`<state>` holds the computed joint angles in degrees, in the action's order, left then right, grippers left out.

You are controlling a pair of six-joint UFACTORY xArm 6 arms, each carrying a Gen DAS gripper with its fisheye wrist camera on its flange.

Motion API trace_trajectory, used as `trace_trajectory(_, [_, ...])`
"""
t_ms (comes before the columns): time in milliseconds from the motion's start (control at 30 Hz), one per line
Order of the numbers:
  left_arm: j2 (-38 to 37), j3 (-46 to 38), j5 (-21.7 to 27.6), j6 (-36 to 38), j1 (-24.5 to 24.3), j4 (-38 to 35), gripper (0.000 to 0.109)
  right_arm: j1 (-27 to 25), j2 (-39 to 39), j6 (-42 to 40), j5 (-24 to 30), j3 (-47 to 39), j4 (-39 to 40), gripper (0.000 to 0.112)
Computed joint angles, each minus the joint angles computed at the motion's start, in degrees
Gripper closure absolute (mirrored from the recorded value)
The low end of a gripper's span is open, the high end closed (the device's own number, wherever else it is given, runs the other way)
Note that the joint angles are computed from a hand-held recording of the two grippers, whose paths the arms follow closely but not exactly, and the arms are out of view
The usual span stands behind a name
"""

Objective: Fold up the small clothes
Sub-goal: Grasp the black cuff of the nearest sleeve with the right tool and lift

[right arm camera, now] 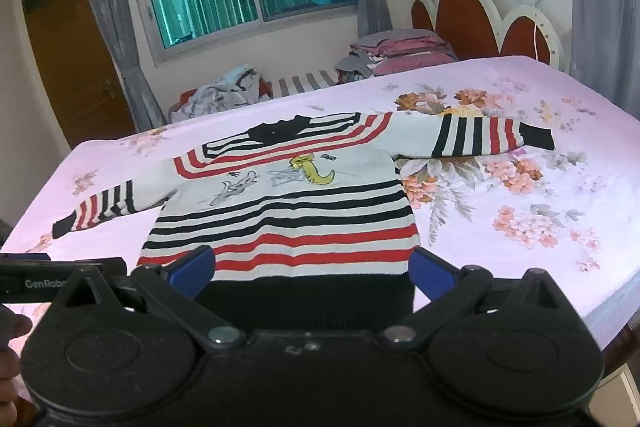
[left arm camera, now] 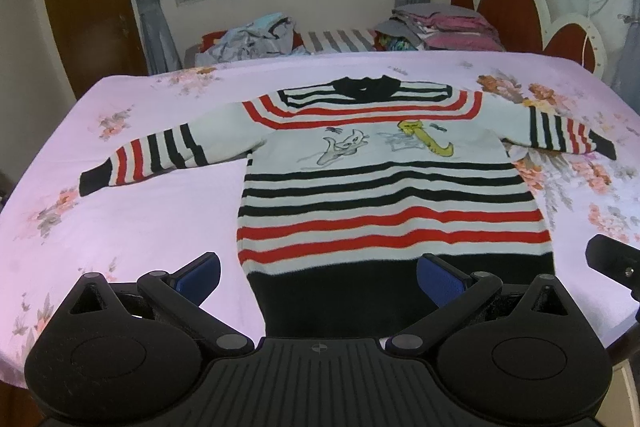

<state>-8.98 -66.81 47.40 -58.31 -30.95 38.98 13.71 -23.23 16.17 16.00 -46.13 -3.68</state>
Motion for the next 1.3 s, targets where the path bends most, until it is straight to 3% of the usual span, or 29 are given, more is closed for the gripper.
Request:
trace_trajectory(300, [8.0, -7.3, -1.5, 9.9, 6.3, -2.0, 0.006, 0.3, 10.6, 11.3, 0.5, -8.9, -9.7, 0.01])
trace_trajectory(667, [18.8, -17.1, -8.8, 21.7, 14.0, -10.1, 0.006, 0.6, 23.0, 27.9, 3.7, -22.4, -23.6, 0.01])
trace_trajectory(800, [23.4, -22.0, -8.9, 23.1, 15.1, -10.8, 0.006, -0.5, 26.3, 31.8, 4.5, -26.2, -27.4, 0.01])
trace_trajectory(1067, [34.9, -36.1, -4.7, 19.9, 14.8, -10.2, 0.006, -5.6, 33.2, 23.9, 3.2, -32.7, -21.8, 0.01])
trace_trajectory(1300, [48.1, -54.4, 1.0, 14.4, 12.8, -8.4, 0.006, -12.3, 45.2, 5.9, 3.3, -44.9, -6.3, 0.015])
